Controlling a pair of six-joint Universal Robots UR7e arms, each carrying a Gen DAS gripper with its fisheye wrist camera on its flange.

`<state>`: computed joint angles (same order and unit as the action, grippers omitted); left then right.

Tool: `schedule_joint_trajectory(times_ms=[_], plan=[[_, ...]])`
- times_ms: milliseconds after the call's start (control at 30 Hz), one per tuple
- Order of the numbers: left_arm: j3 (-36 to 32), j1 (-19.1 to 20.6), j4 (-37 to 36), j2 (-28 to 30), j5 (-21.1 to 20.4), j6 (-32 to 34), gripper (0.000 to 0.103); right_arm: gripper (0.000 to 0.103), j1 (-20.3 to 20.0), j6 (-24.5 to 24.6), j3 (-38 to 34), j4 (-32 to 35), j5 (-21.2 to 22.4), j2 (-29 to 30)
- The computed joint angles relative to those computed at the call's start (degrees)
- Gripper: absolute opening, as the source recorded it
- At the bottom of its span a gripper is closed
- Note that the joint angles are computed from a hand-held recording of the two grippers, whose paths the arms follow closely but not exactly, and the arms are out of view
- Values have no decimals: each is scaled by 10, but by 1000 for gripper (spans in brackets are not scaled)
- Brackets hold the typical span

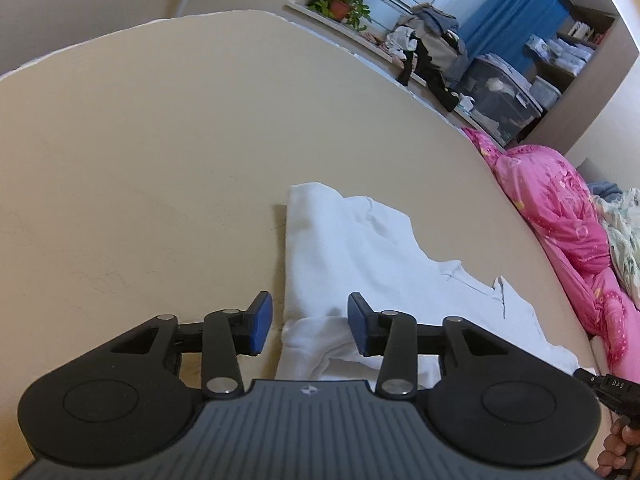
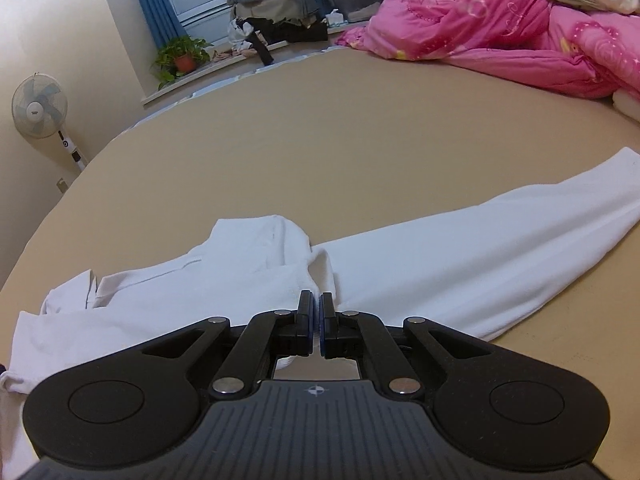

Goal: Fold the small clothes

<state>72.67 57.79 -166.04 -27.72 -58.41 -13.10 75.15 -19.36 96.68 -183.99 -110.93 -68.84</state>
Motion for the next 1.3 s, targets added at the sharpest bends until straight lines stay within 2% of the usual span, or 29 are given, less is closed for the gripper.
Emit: schedule_joint_trajectory(times_ms=[100, 167, 233, 267, 367, 433, 467, 500, 567, 600, 667, 700, 767, 833, 867, 933, 967, 1000, 1067, 1133, 1167, 1233, 1300], plan=[[-12, -2, 37, 4, 12, 2, 59, 2, 2, 4, -1, 1, -2, 2], [-26, -10, 122, 3, 53, 9, 57, 2, 1, 8, -2, 0, -2, 2], [-26, -25, 173, -1, 99, 50, 58, 2, -1, 12, -2, -4, 1, 0], [-20, -31, 185, -4, 118, 72, 58, 2, -2, 12, -4, -7, 0, 1], [5, -37, 165, -15, 122, 109, 58, 1, -2, 12, -16, -9, -19, 9], [20, -38, 107, -19, 111, 125, 53, 1, 3, 20, -25, -9, -54, 15], [29, -38, 66, -20, 98, 141, 42, 2, 6, 22, -24, -24, -60, 15], [36, -38, 29, -21, 83, 161, 25, 2, 6, 17, -18, -40, -50, 14], [48, -38, -32, -18, 57, 209, 18, 2, 3, -7, -1, -58, 4, 4], [52, -37, -46, -16, 49, 223, 14, 2, 0, -17, 5, -45, 34, -2], [46, -34, -6, -11, 55, 221, 10, 2, -6, -13, 1, 26, 53, -8], [37, -32, 37, -5, 86, 204, 5, 2, -7, -2, -11, 79, 41, -8], [41, -27, 52, -10, 86, 181, 5, 2, -13, 39, -32, 154, -11, -1], [43, -33, 46, -12, 92, 179, 5, 0, -25, 87, -29, 159, 15, -10], [48, -36, 27, -13, 86, 186, 5, 0, -24, 88, -29, 154, 17, -12], [45, -32, 4, -12, 61, 182, 6, 1, -14, 46, -31, 130, -8, -6], [38, -29, -7, -7, 54, 179, 11, 1, -11, 38, -34, 130, -20, -4], [26, -26, -18, 1, 54, 176, 26, 2, -10, 45, -34, 133, -28, -4], [-22, -20, -9, 27, 69, 155, 42, 2, -12, 74, -39, 152, -27, -8], [-73, -7, 31, 50, 72, 93, 42, 3, -13, 84, -39, 164, -18, -12], [-90, 2, 48, 55, 53, 63, 41, 4, -12, 79, -42, 170, -15, -13], [-115, 18, 69, 62, -2, 47, 1, 7, -14, 66, -38, 172, -2, -20], [-116, 19, 37, 64, 2, 92, 4, 8, -17, 61, -37, 177, 12, -23]])
